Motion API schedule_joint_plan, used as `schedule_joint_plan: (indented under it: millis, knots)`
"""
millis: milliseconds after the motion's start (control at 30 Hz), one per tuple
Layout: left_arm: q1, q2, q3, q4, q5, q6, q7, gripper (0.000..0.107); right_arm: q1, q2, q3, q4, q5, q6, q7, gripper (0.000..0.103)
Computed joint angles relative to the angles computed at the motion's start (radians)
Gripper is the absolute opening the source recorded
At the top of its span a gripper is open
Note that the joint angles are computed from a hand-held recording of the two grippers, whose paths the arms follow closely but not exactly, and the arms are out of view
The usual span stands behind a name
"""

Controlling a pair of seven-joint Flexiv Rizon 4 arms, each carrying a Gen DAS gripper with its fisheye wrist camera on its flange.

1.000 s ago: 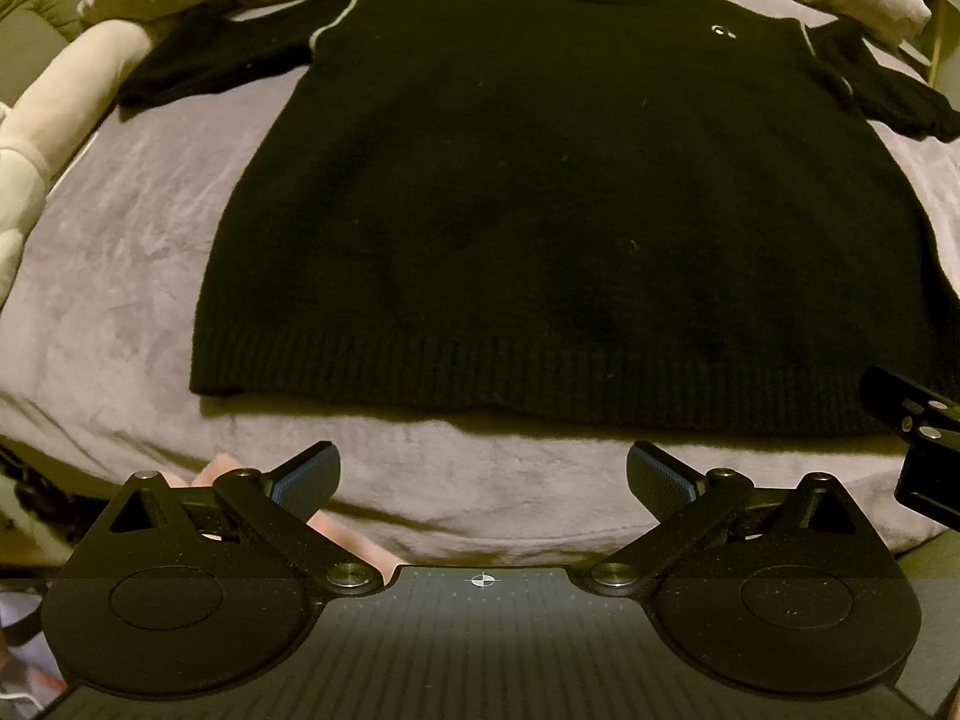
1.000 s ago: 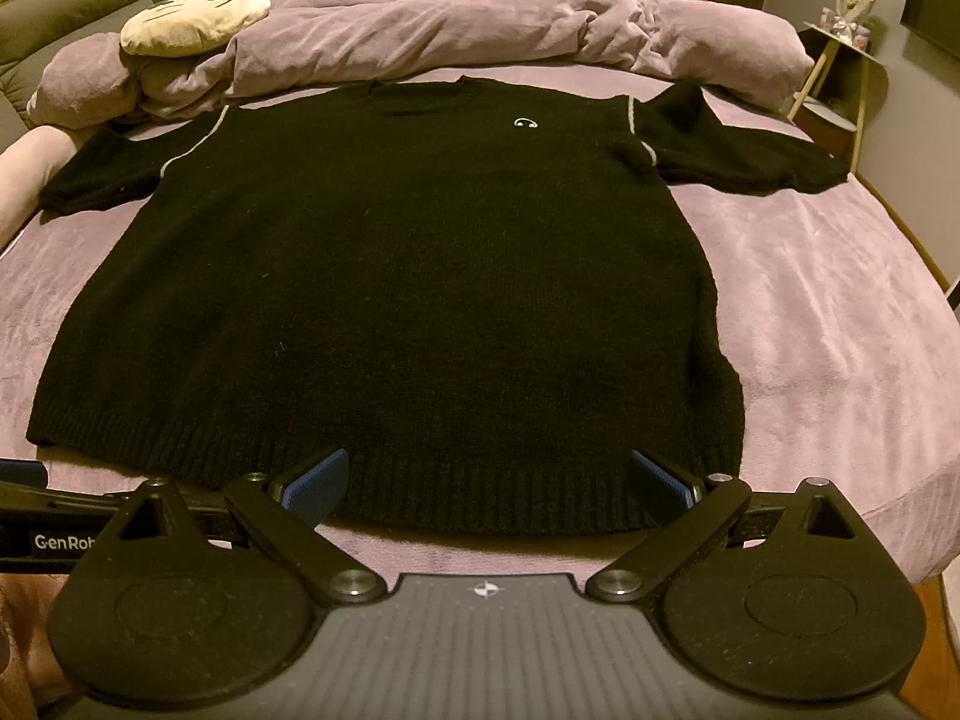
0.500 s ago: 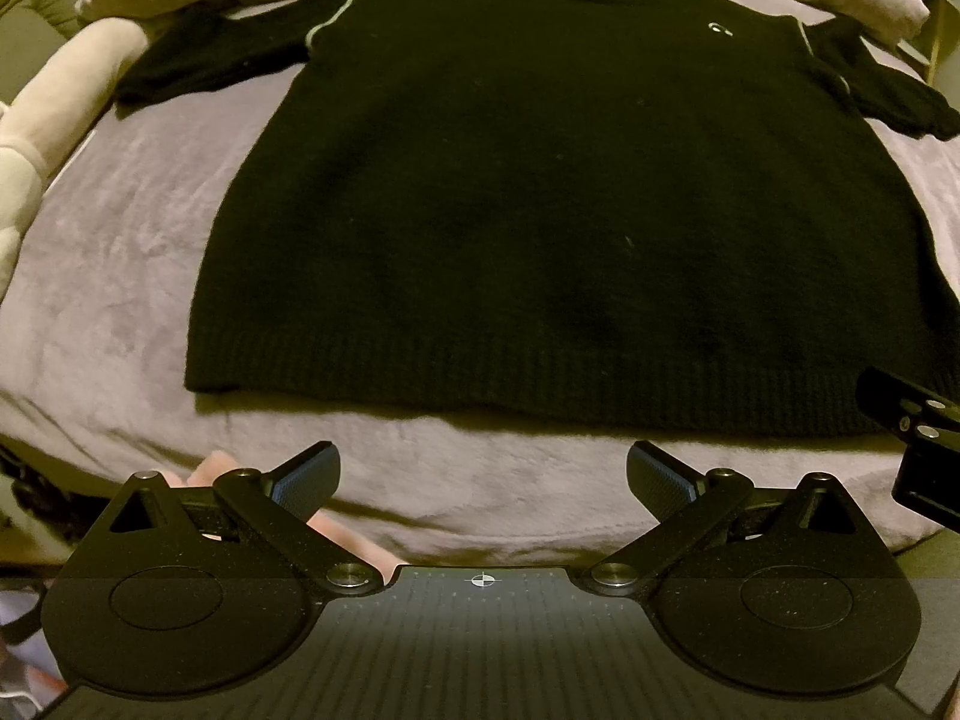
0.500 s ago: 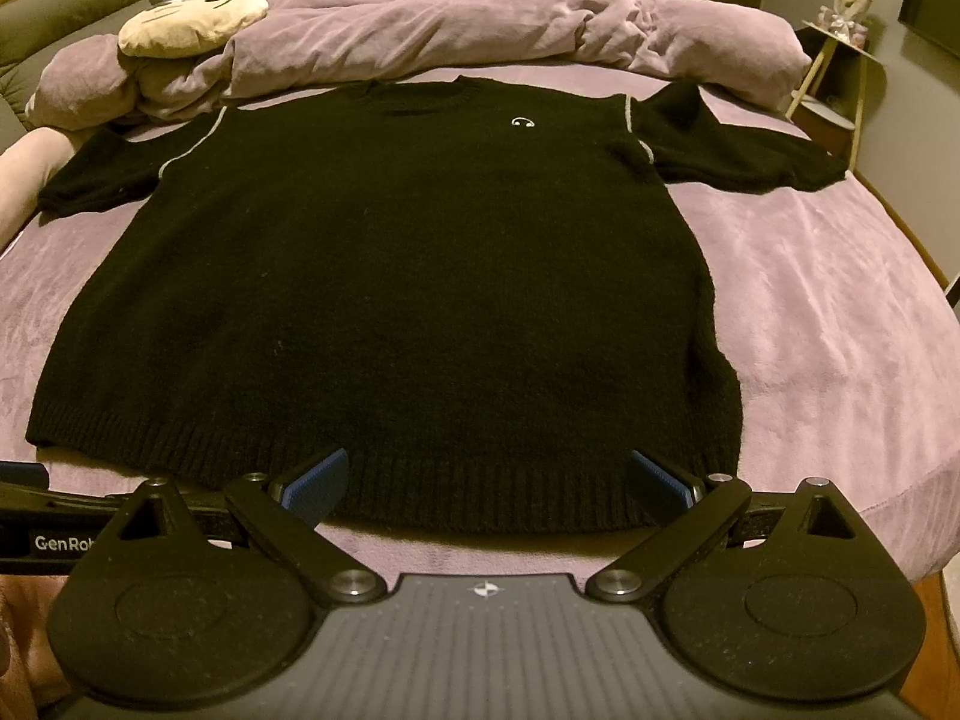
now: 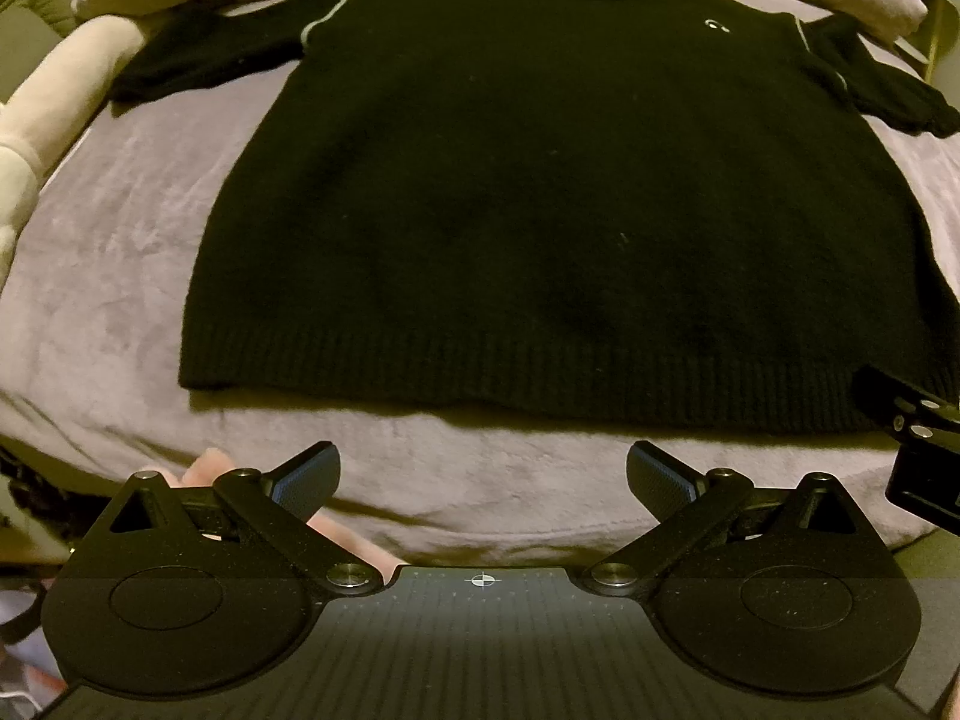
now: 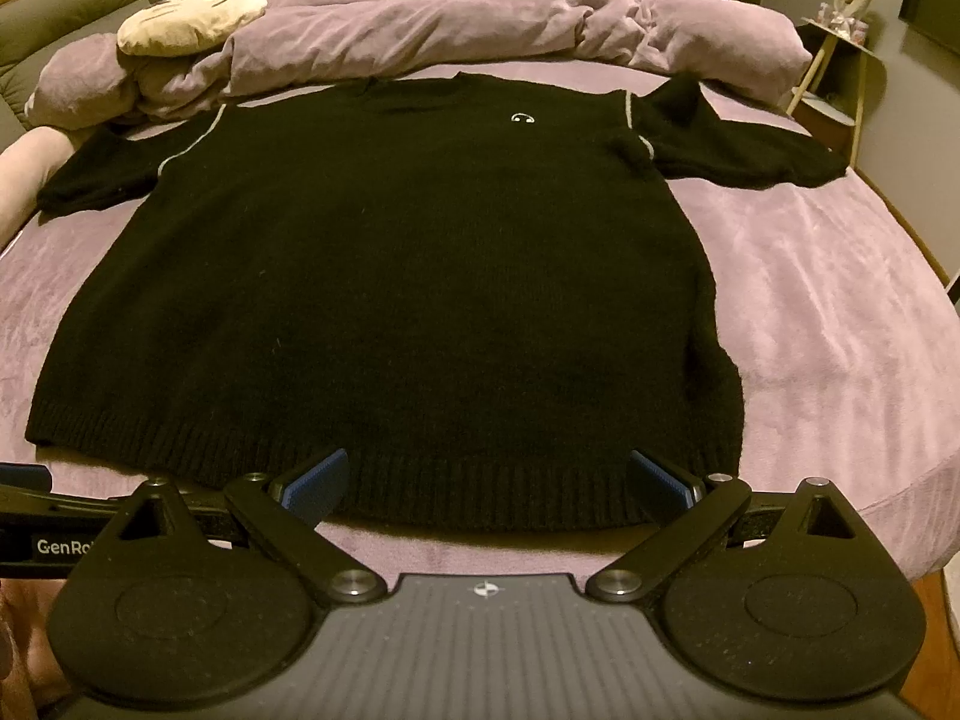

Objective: Fold small clothes

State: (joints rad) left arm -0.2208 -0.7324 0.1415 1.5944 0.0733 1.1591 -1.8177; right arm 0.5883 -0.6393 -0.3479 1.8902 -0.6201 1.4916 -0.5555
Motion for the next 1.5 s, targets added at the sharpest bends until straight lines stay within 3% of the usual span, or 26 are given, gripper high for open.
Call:
schedule_joint_plan:
  millis: [1500]
  knots:
    - [0.004,-0.012,-0.007,-0.017,-0.012,-0.017,0.008,0.103,-0.051,-0.014,0.065,-0.032,0.038,-0.015,-0.042,0.099]
